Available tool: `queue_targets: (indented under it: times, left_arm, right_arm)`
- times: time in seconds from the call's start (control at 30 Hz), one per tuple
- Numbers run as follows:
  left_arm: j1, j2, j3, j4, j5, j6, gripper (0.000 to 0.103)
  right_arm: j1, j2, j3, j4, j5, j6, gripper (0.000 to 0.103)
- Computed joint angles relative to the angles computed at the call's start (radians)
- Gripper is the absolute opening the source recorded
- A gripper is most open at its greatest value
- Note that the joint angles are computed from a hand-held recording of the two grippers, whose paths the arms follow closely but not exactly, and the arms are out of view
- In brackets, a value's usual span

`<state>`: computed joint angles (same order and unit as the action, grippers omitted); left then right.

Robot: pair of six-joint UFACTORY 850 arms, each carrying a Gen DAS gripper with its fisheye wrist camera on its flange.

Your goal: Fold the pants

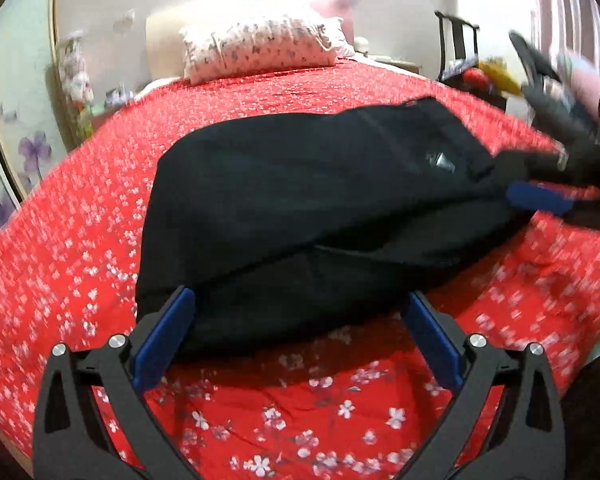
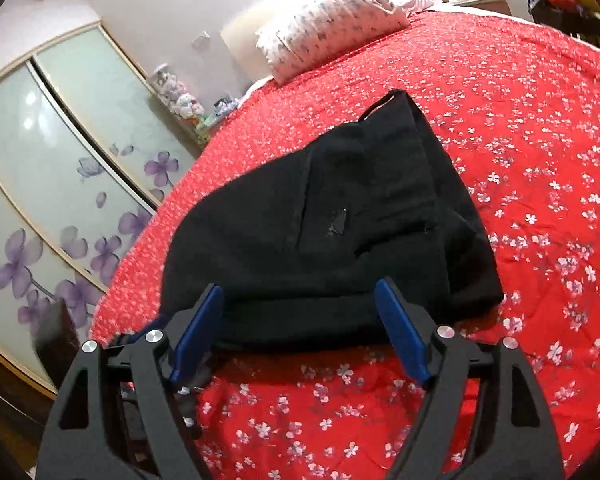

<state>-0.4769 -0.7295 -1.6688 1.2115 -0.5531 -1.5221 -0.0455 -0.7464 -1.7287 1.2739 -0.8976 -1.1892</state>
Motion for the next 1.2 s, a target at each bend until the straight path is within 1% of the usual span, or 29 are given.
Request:
queue_targets:
  times: [0.07, 0.1, 0.17, 0.27, 0.33, 0.37, 0.4, 0.43, 0.47, 0.57, 0.63, 0.7, 0.77, 0.87, 0.93, 0.97, 1.03, 1.1, 1.2]
  left_arm:
    - [-0.01, -0.005, 0.0, 0.024, -0.028, -0.005, 0.101]
    - [-0.011, 0.0, 0.008, 0.036, -0.027, -0.017, 0.101]
    - [-0.012, 0.029, 0.047, 0.082, -0.008, -0.095, 0.101]
    - [-0.016, 0.09, 0.13, 0.183, 0.028, -0.269, 0.101]
    - [-0.023, 0.115, 0.166, 0.218, 0.026, -0.34, 0.101]
    - [-0.029, 0.13, 0.189, 0.236, 0.021, -0.379, 0.101]
    - [-0.036, 0.141, 0.207, 0.251, 0.014, -0.407, 0.101]
    - [-0.046, 0.154, 0.229, 0.27, -0.002, -0.44, 0.101]
    - [-0.054, 0.162, 0.243, 0.283, -0.016, -0.458, 0.101]
    - [-0.084, 0.186, 0.296, 0.331, -0.066, -0.531, 0.101]
    - [-0.089, 0.197, 0.32, 0.34, -0.068, -0.569, 0.101]
    - [-0.095, 0.201, 0.33, 0.325, -0.066, -0.588, 0.101]
    - [-0.098, 0.197, 0.324, 0.296, -0.072, -0.576, 0.101]
    - [-0.107, 0.178, 0.294, 0.208, -0.119, -0.478, 0.101]
    - [-0.105, 0.175, 0.289, 0.19, -0.115, -0.452, 0.101]
    - [-0.103, 0.176, 0.289, 0.188, -0.107, -0.452, 0.101]
    - [-0.1, 0.172, 0.284, 0.173, -0.1, -0.438, 0.101]
    - [-0.096, 0.169, 0.279, 0.154, -0.092, -0.412, 0.101]
    - [-0.091, 0.167, 0.274, 0.137, -0.078, -0.394, 0.101]
  right_arm:
    - [-0.012, -0.014, -0.009, 0.024, -0.042, 0.007, 0.08]
    - [-0.016, -0.015, -0.008, 0.032, -0.054, 0.012, 0.08]
    - [-0.028, 0.001, 0.018, 0.068, -0.071, -0.003, 0.08]
    - [-0.027, 0.071, 0.106, 0.107, 0.014, -0.098, 0.08]
    - [-0.024, 0.127, 0.177, 0.149, 0.086, -0.191, 0.08]
    - [-0.022, 0.145, 0.199, 0.166, 0.118, -0.233, 0.086]
    - [-0.014, 0.183, 0.249, 0.204, 0.179, -0.312, 0.09]
    - [-0.008, 0.205, 0.278, 0.231, 0.216, -0.366, 0.098]
    - [-0.004, 0.232, 0.317, 0.271, 0.255, -0.436, 0.101]
    - [0.013, 0.291, 0.403, 0.359, 0.341, -0.599, 0.102]
    - [0.028, 0.317, 0.448, 0.409, 0.397, -0.682, 0.102]
    - [0.042, 0.322, 0.462, 0.391, 0.437, -0.683, 0.102]
    - [0.06, 0.323, 0.469, 0.328, 0.49, -0.63, 0.102]
    - [0.082, 0.318, 0.469, 0.191, 0.547, -0.496, 0.102]
    - [0.092, 0.32, 0.476, 0.166, 0.579, -0.47, 0.102]
    - [0.097, 0.323, 0.482, 0.181, 0.599, -0.486, 0.102]
    - [0.108, 0.335, 0.503, 0.268, 0.65, -0.577, 0.102]
    - [0.12, 0.346, 0.522, 0.4, 0.695, -0.719, 0.102]
    - [0.124, 0.347, 0.53, 0.439, 0.704, -0.762, 0.102]
